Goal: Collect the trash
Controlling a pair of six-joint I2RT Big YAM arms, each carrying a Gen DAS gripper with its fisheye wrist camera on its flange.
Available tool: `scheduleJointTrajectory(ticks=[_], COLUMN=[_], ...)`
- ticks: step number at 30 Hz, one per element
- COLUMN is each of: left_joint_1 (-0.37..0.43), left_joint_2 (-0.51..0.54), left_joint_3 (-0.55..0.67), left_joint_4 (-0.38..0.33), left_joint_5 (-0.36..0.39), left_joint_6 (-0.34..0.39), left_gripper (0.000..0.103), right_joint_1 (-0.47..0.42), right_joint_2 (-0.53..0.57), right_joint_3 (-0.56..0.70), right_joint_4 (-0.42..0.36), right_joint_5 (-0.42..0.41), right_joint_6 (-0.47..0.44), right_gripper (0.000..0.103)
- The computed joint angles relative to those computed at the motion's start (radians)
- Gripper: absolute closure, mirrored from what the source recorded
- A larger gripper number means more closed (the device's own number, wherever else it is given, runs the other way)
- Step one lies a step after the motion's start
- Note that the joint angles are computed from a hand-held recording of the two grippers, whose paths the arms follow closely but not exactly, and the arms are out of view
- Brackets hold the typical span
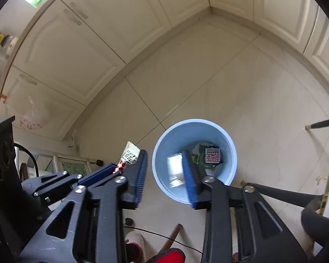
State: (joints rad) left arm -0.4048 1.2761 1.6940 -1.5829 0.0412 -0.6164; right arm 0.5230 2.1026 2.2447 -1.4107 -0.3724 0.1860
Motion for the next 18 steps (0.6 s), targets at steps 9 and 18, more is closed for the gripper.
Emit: scheduleJointTrajectory(ticks=[9, 18], left_joint_1=[0.092, 0.071], left_joint_2=[0.08, 0.097], left_joint_3=[-0.011, 0.047], left_joint_4=[0.051, 0.031], left_joint_5=[0.072, -0.016], left_joint_6=[0.057, -0.024], left_gripper=[0.081, 0.054], right_joint_1=[-0.007, -0.007], right_joint_2=[0.016, -0.035], right_joint_3=[0.008, -0.008], right_joint_4=[0.024, 0.042], right_joint_5=[0.07, 0.098], right_joint_6=[0.022, 0.052], right_gripper=[0.037, 0.028])
